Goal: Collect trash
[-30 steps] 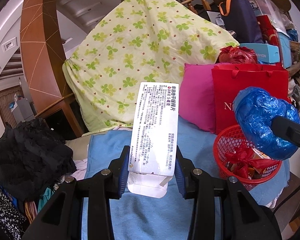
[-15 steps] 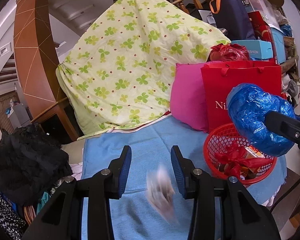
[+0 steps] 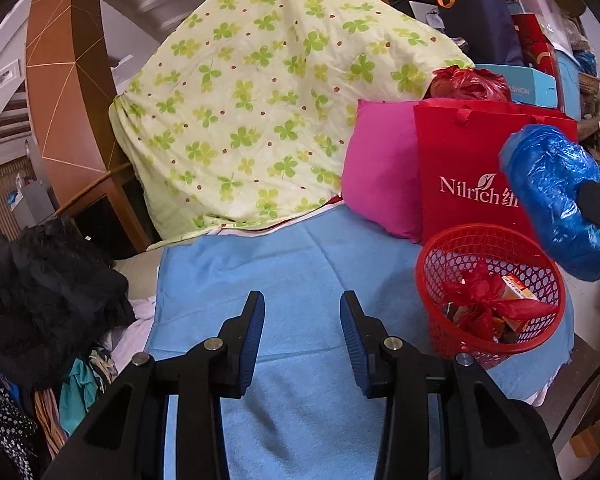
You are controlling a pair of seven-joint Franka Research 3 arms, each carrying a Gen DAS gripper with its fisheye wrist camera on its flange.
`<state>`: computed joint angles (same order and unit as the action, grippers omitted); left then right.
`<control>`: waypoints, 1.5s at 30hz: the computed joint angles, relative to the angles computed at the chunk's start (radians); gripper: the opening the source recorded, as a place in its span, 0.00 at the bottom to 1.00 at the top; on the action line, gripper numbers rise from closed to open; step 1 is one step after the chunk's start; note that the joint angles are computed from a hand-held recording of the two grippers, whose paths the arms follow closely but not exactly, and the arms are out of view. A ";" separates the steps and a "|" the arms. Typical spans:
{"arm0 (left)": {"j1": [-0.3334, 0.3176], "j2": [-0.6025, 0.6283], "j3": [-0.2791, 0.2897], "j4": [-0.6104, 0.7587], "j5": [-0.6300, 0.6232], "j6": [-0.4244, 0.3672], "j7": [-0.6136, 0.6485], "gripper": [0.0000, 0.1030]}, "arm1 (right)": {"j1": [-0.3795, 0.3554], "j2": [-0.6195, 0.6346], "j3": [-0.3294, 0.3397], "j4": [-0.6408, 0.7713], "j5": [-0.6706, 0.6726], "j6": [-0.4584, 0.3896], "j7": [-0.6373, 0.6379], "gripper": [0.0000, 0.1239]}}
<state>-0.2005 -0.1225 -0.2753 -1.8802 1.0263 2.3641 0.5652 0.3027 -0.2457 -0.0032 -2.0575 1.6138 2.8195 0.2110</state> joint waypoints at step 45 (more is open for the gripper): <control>0.196 0.135 0.159 -0.209 -0.217 0.191 0.009 0.79 | 0.156 0.617 0.038 0.343 -0.946 0.120 0.614 0.56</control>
<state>-0.0041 0.0127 -0.1165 -2.0887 0.8092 2.5547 0.5741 0.4591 0.3713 0.0350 -1.7142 0.6676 2.9393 0.8255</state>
